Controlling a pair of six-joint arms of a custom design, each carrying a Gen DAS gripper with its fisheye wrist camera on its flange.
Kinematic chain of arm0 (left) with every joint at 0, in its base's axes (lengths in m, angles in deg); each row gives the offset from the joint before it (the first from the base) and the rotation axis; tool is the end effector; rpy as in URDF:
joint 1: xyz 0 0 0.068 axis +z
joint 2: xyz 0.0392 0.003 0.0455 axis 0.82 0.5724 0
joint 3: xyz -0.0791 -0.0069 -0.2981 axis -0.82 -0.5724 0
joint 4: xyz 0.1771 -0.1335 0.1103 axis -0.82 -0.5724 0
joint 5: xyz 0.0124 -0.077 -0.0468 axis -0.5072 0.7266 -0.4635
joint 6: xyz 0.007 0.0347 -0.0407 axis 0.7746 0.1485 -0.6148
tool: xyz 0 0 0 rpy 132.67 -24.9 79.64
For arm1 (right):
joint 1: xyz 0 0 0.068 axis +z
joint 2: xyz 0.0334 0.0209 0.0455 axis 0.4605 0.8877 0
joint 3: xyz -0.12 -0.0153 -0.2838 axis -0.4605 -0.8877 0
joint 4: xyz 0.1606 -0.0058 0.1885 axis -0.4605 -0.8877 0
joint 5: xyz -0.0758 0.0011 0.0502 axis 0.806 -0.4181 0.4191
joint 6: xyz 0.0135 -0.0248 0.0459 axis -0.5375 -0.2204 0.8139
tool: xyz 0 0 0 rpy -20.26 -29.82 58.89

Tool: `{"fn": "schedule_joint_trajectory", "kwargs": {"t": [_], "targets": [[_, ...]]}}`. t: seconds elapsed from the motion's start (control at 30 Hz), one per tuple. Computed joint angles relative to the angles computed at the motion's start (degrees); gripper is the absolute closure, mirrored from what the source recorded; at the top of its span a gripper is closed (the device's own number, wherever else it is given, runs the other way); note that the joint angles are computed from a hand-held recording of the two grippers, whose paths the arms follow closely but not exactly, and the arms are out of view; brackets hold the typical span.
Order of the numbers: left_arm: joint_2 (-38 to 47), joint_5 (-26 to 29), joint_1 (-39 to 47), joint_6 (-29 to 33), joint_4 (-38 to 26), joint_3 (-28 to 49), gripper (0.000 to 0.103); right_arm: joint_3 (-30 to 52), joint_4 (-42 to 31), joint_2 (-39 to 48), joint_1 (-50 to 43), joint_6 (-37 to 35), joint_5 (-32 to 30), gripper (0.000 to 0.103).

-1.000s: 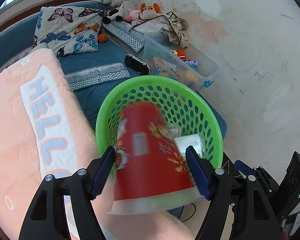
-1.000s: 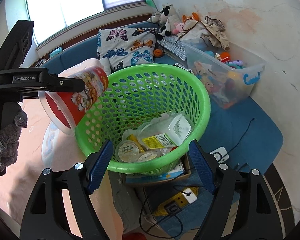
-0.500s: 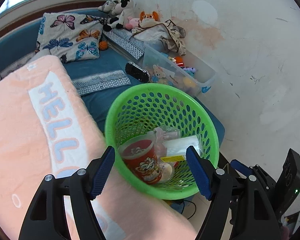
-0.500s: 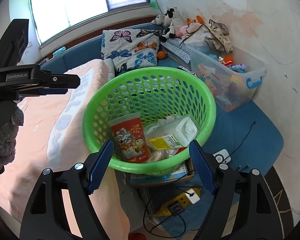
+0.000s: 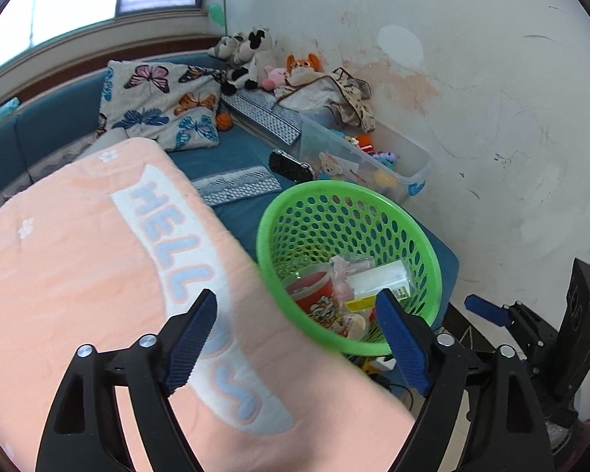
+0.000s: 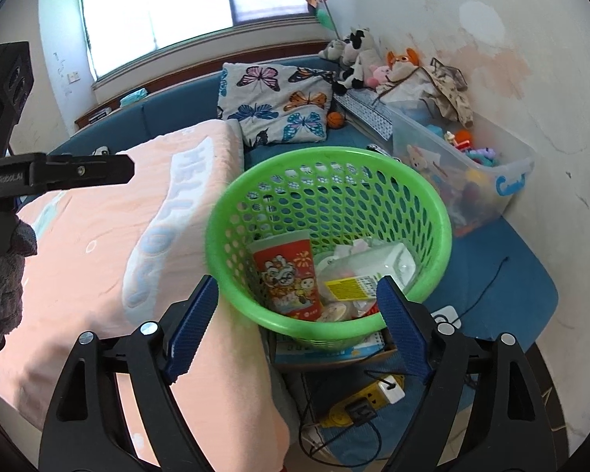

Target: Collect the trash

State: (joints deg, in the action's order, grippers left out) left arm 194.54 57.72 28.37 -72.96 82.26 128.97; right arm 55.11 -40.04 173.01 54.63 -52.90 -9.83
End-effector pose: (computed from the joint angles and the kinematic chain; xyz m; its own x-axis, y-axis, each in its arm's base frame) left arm 0.3512 -0.1849 0.1679 -0.6835 0.2541 -0.6843 0.5120 0.8351 -0.2013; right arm 0.2374 0.1106 0.1168 -0.6594 0.0663 -0.7489 -0.0071 0.9955 0.0944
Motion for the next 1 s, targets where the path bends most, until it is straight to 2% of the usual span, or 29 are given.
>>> {"fn": "schedule_joint_trajectory", "kwargs": {"t": [0.23, 0.53, 1.0], "targets": [[-6.60, -1.59, 2.70, 1.30, 5.81, -10.00, 0.014, 1.83, -4.16, -1.14, 4.36, 1.71, 3.07, 0.016], [-13.29, -3.68, 6.07, 2.10, 12.31, -20.54, 0.008, 4.67, -6.90, 0.16, 9.55, 3.73, 6.13, 0.014], [-13.74, -3.22, 9.38, 2.33, 16.03, -24.99, 0.008, 11.87, -11.38, 3.49, 12.65, 3.08, 6.09, 0.014]]}}
